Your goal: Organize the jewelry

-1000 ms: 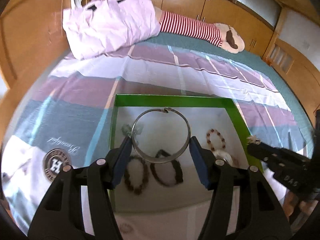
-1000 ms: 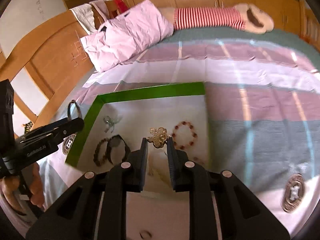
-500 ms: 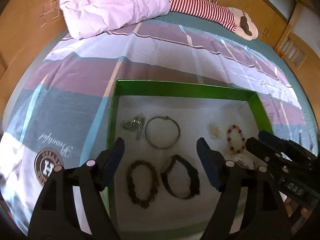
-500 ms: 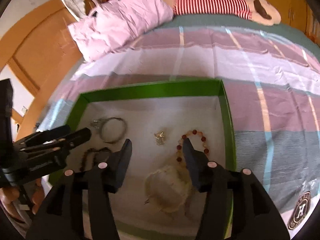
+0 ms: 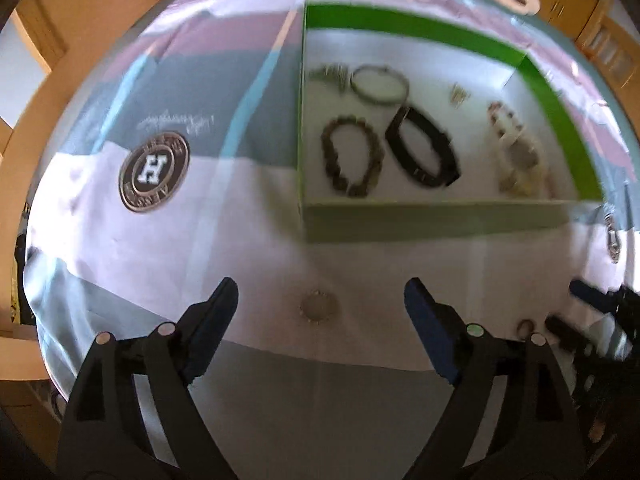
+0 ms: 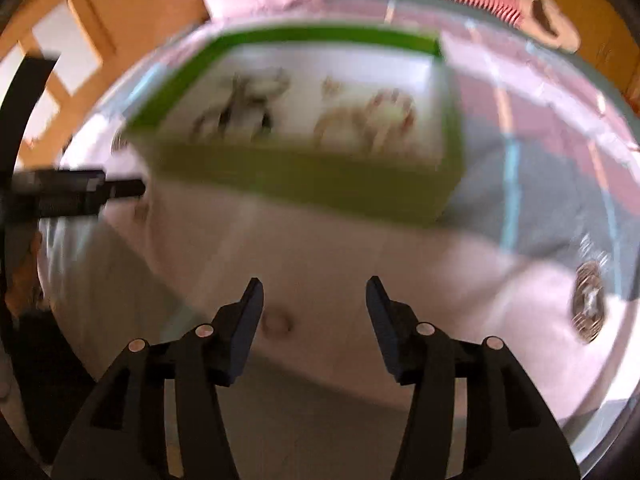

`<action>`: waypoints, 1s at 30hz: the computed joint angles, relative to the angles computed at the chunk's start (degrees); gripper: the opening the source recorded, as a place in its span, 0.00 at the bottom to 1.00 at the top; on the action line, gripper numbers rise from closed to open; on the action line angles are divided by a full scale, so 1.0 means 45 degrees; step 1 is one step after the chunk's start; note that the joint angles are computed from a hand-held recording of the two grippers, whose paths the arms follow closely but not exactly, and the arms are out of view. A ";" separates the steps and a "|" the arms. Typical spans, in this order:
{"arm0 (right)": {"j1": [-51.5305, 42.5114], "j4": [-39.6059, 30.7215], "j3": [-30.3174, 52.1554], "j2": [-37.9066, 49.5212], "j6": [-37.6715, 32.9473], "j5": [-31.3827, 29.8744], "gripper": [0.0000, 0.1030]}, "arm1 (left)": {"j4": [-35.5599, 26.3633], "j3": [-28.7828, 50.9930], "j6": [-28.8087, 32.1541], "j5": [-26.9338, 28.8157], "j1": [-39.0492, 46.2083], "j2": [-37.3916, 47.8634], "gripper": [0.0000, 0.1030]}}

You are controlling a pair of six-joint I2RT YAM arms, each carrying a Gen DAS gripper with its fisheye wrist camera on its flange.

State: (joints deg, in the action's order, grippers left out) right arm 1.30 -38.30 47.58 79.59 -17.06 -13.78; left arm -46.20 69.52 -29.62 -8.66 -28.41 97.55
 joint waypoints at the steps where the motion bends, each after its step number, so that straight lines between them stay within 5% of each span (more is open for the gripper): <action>1: 0.0398 0.0306 -0.0273 -0.0117 -0.0048 0.0332 0.52 | 0.0005 0.0037 -0.0052 -0.0136 -0.0099 0.0108 0.84; 5: 0.1344 0.0899 -0.0702 -0.0162 -0.0069 0.1126 0.52 | 0.0209 0.0191 -0.0108 -0.0551 -0.0399 0.0321 0.84; 7: 0.1512 0.0885 -0.0651 0.0369 0.0024 0.1264 0.28 | 0.0085 0.0371 -0.0087 -0.0629 -0.0510 0.0575 0.84; 11: 0.1702 0.0984 -0.0701 0.0372 -0.0048 0.1515 0.20 | 0.0024 0.0365 -0.0081 -0.0456 -0.0394 0.0738 0.84; 15: 0.1372 0.0900 -0.0585 0.0362 0.0100 0.1373 0.19 | 0.0187 0.0156 -0.0136 -0.0188 -0.0184 0.0708 0.83; 19: 0.1067 0.0908 -0.0415 0.0432 0.0251 0.1333 0.19 | 0.0595 -0.0364 -0.0331 0.1359 0.0543 0.0562 0.56; 30: 0.0998 0.0897 -0.0328 0.0521 0.0260 0.1302 0.19 | 0.0651 -0.0653 -0.0309 0.1058 0.0556 0.0543 0.55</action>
State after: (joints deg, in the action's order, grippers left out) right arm 5.79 -34.26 46.10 81.94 -15.89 -7.93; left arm -43.27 66.59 -31.02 -3.90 -25.91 100.00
